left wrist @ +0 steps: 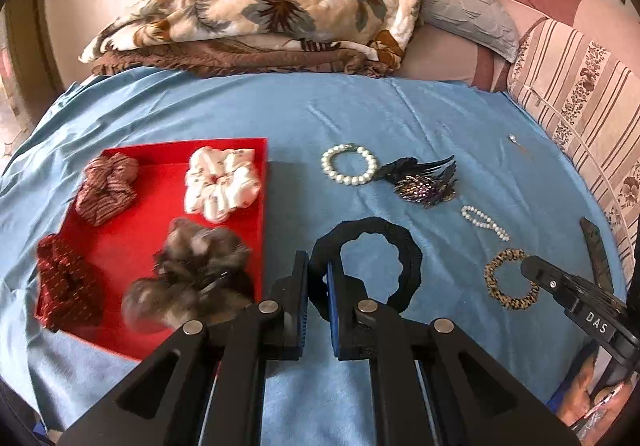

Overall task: Organize jewelry
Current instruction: 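Carry hair tie and gold bracelet into the red tray and open both tools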

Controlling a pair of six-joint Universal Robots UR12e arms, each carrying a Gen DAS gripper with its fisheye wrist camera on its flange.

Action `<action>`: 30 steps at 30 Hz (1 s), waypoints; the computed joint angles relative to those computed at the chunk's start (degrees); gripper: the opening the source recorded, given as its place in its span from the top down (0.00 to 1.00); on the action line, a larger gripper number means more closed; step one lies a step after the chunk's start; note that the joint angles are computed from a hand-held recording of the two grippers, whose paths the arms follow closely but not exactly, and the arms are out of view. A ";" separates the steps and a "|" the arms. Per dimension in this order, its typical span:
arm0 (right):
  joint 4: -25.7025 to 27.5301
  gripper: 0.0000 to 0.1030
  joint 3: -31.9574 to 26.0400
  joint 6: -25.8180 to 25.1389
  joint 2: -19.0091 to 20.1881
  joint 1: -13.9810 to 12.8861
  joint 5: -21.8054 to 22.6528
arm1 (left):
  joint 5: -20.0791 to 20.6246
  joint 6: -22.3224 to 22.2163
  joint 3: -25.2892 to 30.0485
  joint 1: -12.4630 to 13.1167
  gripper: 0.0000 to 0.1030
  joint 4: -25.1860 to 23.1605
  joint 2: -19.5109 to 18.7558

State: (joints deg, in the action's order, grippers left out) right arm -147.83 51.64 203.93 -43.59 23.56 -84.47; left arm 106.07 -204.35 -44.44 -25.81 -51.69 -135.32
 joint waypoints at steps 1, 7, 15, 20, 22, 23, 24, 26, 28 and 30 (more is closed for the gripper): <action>0.29 0.86 0.29 -0.35 -0.27 0.18 -0.27 | 0.11 -0.25 -1.00 0.10 0.92 0.49 0.62; 0.92 0.86 0.96 -1.78 -1.12 0.96 -1.40 | 1.87 -1.51 -5.26 0.59 0.92 1.81 3.34; 3.39 0.86 -1.51 -5.72 -0.54 2.39 -2.48 | 3.58 -3.37 -9.25 1.80 0.92 2.62 5.53; 5.68 0.86 -4.84 -8.45 0.87 3.48 -3.37 | 3.22 -4.50 -10.70 3.17 0.92 2.76 6.30; 6.61 0.86 -6.41 -9.48 1.61 3.98 -3.74 | 2.87 -4.50 -10.98 3.75 0.92 2.91 6.47; 7.15 0.86 -7.30 -9.92 2.03 4.24 -3.86 | 2.74 -4.28 -11.10 4.08 0.92 3.01 6.55; 7.74 0.86 -8.26 -10.28 2.48 4.46 -3.90 | 2.76 -3.99 -11.14 4.39 0.92 3.07 6.60; 9.33 0.86 -10.92 -11.26 3.76 4.95 -3.81 | 2.92 -3.83 -11.31 5.11 0.91 3.29 6.83; 11.09 0.86 -14.10 -12.11 5.29 5.37 -3.35 | 2.27 -4.26 -11.90 5.98 0.92 3.80 7.31; 13.09 0.86 -17.82 -12.65 7.12 5.81 -2.60 | 1.31 -4.75 -13.02 6.88 0.91 4.75 8.02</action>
